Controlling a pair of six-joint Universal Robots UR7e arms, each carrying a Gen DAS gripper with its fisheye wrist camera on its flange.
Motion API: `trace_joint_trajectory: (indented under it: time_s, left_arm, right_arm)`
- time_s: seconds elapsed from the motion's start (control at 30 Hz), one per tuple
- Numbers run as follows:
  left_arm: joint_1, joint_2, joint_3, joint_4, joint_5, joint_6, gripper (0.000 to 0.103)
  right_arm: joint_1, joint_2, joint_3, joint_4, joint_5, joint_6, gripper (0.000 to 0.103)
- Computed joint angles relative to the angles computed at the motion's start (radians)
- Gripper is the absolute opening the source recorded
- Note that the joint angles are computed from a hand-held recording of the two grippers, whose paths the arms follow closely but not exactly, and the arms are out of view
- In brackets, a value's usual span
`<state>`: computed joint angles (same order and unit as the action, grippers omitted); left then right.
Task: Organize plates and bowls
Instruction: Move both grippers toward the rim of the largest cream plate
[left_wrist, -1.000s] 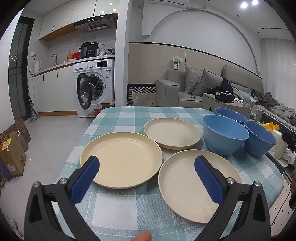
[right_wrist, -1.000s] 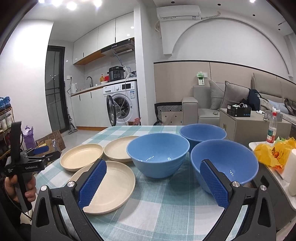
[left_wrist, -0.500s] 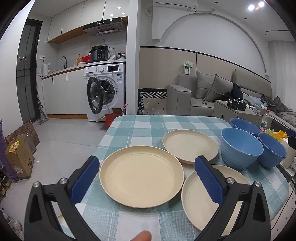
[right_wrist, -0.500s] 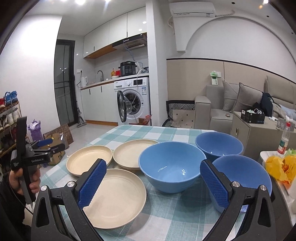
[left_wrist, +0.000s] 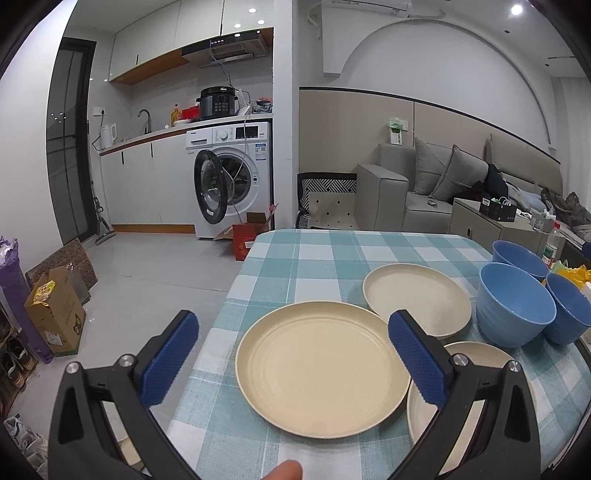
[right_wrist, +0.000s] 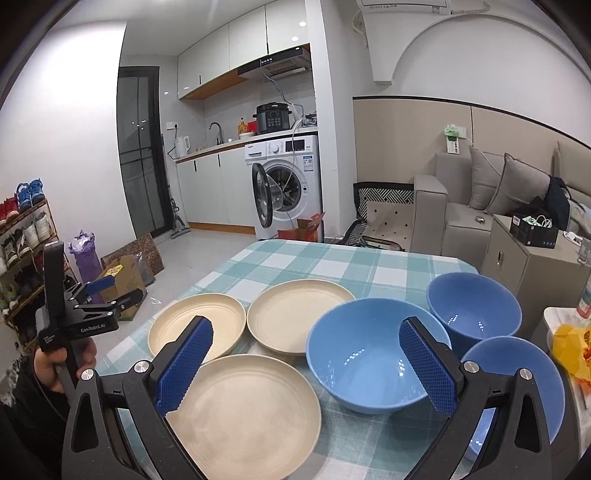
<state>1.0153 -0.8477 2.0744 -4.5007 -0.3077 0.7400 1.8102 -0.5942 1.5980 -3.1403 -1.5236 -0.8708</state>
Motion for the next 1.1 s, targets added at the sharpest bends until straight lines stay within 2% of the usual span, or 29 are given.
trace_joint_trajectory:
  time_s: [0.23, 0.43, 0.9, 1.0, 1.1]
  left_arm:
    - [0.022, -0.014, -0.033, -0.002, 0.016, 0.070, 0.103]
    - [0.050, -0.023, -0.039, 0.038, 0.029, 0.050, 0.103]
    - [0.132, -0.093, 0.051, 0.342, 0.001, -0.318, 0.103]
    - [0.144, -0.086, 0.045, 0.375, 0.013, -0.352, 0.103]
    - [0.159, -0.095, 0.056, 0.440, -0.007, -0.411, 0.103]
  right_arm:
    - [0.033, 0.062, -0.101, 0.087, -0.010, 0.023, 0.103]
    - [0.066, 0.125, -0.181, 0.161, -0.023, 0.047, 0.103]
    - [0.126, 0.298, -0.370, 0.302, -0.084, 0.063, 0.103]
    - [0.127, 0.326, -0.391, 0.323, -0.098, 0.061, 0.103]
    - [0.129, 0.356, -0.420, 0.363, -0.113, 0.060, 0.103]
